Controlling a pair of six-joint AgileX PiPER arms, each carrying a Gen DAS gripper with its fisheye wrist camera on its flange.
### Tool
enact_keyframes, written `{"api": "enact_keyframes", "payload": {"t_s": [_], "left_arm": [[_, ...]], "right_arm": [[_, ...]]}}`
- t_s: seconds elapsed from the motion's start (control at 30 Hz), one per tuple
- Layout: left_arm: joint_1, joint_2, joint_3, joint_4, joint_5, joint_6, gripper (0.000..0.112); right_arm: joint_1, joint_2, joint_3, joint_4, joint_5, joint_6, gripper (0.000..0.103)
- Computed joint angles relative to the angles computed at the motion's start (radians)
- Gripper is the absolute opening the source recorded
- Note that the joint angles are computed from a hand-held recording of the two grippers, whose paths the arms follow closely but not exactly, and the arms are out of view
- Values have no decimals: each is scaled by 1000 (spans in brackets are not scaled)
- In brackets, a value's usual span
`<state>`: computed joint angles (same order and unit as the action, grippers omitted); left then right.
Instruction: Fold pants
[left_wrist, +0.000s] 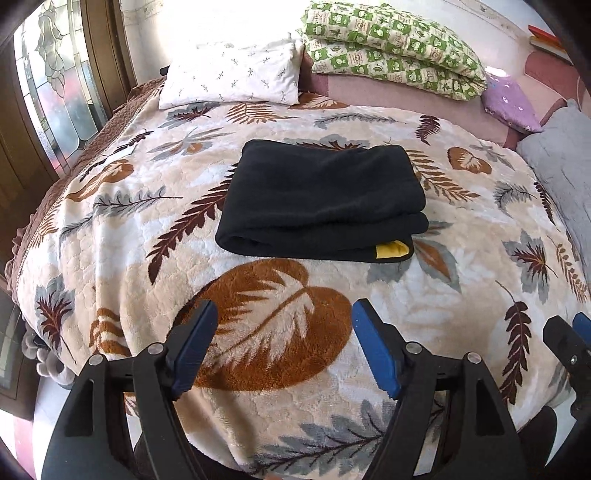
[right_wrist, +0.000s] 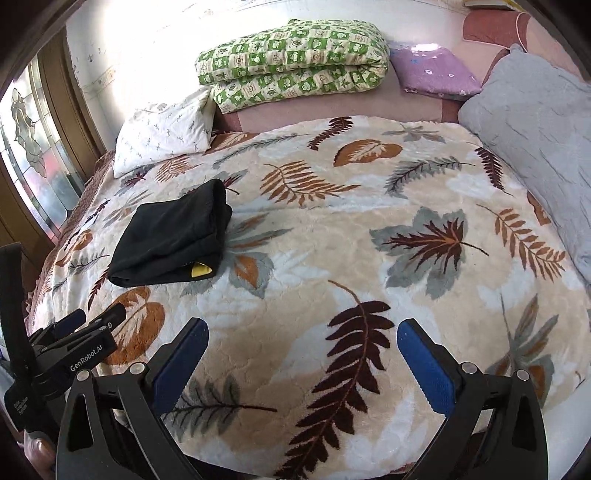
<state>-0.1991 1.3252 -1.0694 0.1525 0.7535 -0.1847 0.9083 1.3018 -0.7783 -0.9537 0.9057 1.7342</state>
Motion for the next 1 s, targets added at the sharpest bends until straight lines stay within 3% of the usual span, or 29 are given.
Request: {"api": "enact_keyframes", "payload": {"t_s": [0.67, 1.0], "left_arm": [[42, -22, -9, -125, -15, 117, 75], [26, -36, 5, -97, -65, 98, 75]], "right_arm": [[-2, 11, 4, 0, -11, -3, 103], [-14, 14, 5, 7, -25, -10, 103]]}}
